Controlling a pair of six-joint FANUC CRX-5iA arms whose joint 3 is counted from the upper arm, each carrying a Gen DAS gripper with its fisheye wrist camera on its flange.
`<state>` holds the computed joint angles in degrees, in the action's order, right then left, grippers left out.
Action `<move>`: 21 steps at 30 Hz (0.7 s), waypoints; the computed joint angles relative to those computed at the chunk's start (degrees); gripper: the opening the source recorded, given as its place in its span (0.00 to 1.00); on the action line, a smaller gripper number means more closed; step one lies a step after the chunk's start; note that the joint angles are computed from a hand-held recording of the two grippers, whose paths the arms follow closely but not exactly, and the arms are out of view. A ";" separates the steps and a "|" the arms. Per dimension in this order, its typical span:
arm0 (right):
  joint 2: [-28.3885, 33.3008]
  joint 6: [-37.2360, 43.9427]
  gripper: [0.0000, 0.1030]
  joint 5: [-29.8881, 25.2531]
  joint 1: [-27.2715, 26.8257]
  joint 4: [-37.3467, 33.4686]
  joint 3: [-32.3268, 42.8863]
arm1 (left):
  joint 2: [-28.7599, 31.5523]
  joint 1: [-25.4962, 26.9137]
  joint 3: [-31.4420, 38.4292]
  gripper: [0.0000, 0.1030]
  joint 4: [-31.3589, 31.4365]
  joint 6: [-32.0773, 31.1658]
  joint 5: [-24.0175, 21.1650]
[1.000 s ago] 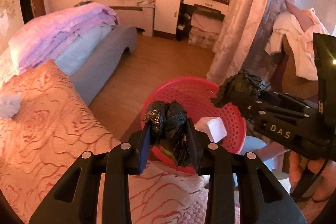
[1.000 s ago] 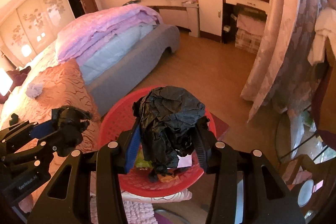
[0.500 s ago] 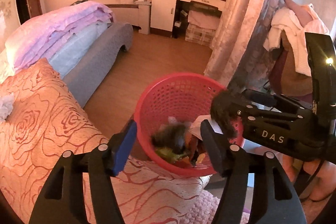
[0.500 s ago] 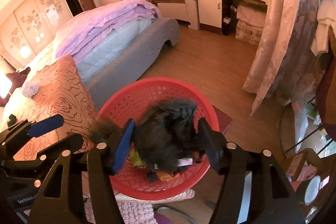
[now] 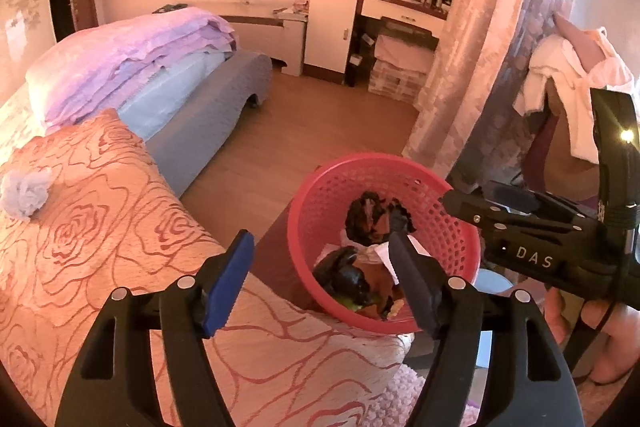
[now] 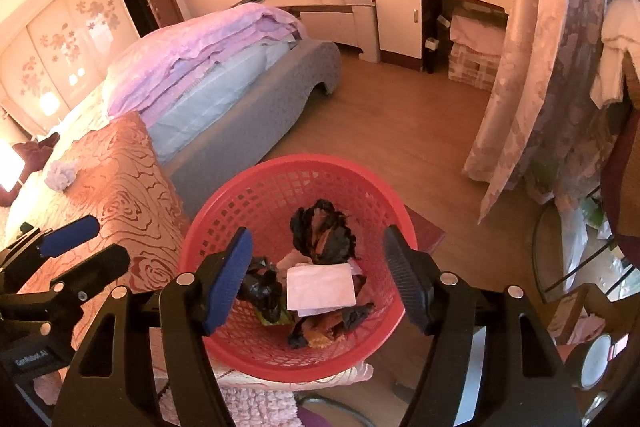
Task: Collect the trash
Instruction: 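Move both tools back over the bed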
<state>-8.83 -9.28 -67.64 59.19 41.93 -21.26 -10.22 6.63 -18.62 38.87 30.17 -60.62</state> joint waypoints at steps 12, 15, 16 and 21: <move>1.04 0.03 0.64 -1.71 0.99 1.65 0.75 | -0.78 3.04 -0.45 0.67 1.05 0.78 -0.14; 1.29 0.29 0.64 -1.65 1.19 1.79 1.02 | -1.28 3.84 -0.85 0.67 1.21 0.58 -0.08; 1.37 0.41 0.64 -1.61 1.24 1.88 1.13 | -1.43 4.12 -0.92 0.67 1.25 0.53 -0.08; 1.79 0.66 0.64 -1.34 1.86 2.71 1.75 | -2.27 6.19 -1.15 0.68 1.04 1.29 0.13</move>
